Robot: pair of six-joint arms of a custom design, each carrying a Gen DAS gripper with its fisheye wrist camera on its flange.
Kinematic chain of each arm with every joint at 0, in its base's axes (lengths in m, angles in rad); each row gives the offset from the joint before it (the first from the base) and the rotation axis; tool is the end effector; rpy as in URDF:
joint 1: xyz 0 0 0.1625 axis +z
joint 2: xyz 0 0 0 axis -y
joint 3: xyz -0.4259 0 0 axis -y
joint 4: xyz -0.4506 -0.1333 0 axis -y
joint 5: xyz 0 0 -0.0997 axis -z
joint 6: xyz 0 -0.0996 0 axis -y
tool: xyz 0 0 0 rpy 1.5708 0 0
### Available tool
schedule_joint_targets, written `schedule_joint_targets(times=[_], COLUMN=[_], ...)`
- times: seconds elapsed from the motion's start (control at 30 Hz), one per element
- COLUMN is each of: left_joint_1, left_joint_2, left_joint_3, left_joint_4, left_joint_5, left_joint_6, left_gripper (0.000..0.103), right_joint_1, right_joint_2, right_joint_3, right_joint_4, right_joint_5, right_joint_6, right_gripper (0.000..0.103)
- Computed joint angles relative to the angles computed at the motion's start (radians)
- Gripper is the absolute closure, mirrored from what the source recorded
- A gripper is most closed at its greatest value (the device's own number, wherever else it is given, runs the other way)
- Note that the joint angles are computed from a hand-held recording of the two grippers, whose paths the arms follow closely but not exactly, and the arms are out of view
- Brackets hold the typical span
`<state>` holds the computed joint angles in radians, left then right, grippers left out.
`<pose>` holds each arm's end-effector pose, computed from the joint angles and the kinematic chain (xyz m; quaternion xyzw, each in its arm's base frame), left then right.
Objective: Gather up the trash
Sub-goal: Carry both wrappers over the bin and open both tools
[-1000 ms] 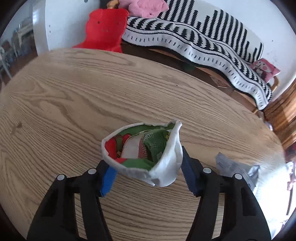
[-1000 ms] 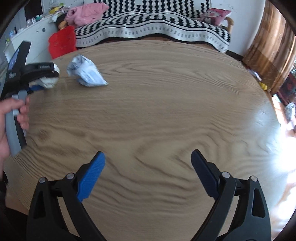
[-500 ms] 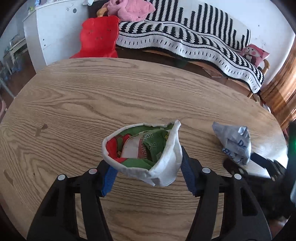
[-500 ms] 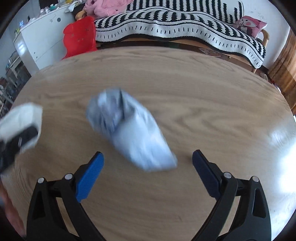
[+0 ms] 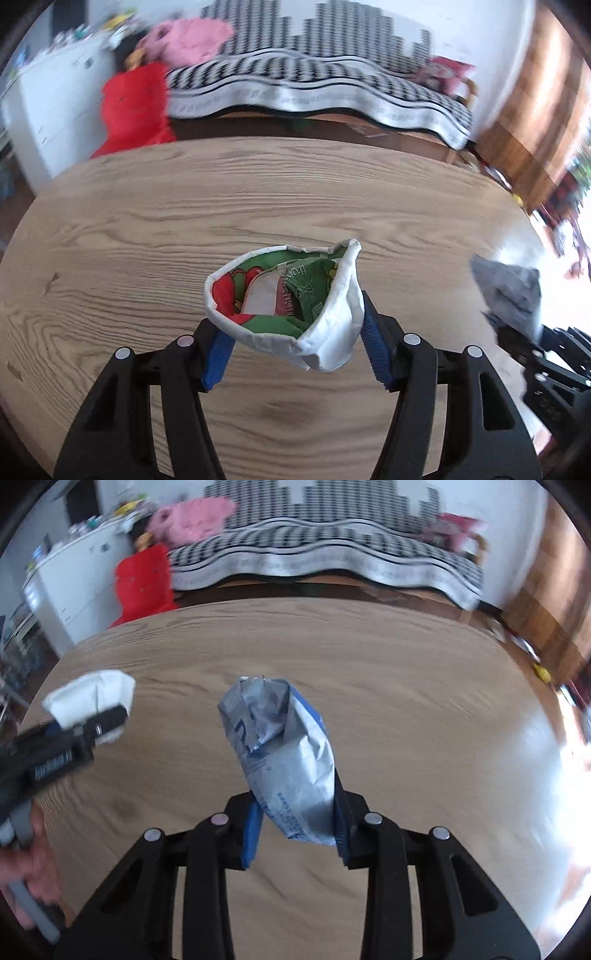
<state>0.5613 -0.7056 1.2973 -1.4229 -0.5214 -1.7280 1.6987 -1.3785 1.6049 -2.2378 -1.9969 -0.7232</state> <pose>-0.5082 -0.5790 0.0835 -0.1142 0.8191 -0.3948 0.4002 0.1742 -0.6323 0.4399 0.3517 -0.8878 0.1437 0.2599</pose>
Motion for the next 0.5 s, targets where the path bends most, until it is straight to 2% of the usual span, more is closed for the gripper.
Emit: schedule_joint_targets(times=[0.1,0.2,0.3,0.37,0.5], left_joint_1=[-0.018,-0.038,-0.064,-0.081,-0.104], left_joint_2=[0.064,0.155,0.274,0.364,0.542], left_joint_3=[-0.041,-0.106,-0.223,-0.323,-0.545], left_joint_4=[-0.121,-0.291,-0.371,-0.412,-0.460], left_joint_5=[-0.012,-0.049,-0.077,-0.097,-0.150], left_joint_6=[0.142,0.335,0.488,0.592,0.756], left_gripper=[0.042,0.042,0.042,0.042,0.042], right_joint_1=[-0.074,-0.168,-0.269,-0.328,-0.462], right_joint_2=[-0.099,-0.189,-0.247,-0.265,-0.303], right_joint_3=[0.030,0.050,0.028,-0.002,-0.070], right_joint_4=[-0.022,-0.047,-0.042,-0.045,-0.036], right_joint_5=[-0.014,-0.016,0.003,-0.011,0.057], right_joint_6=[-0.013,-0.036,-0.028,-0.018,-0.020], right_gripper=[0.070,0.070,0.070,0.070,0.070])
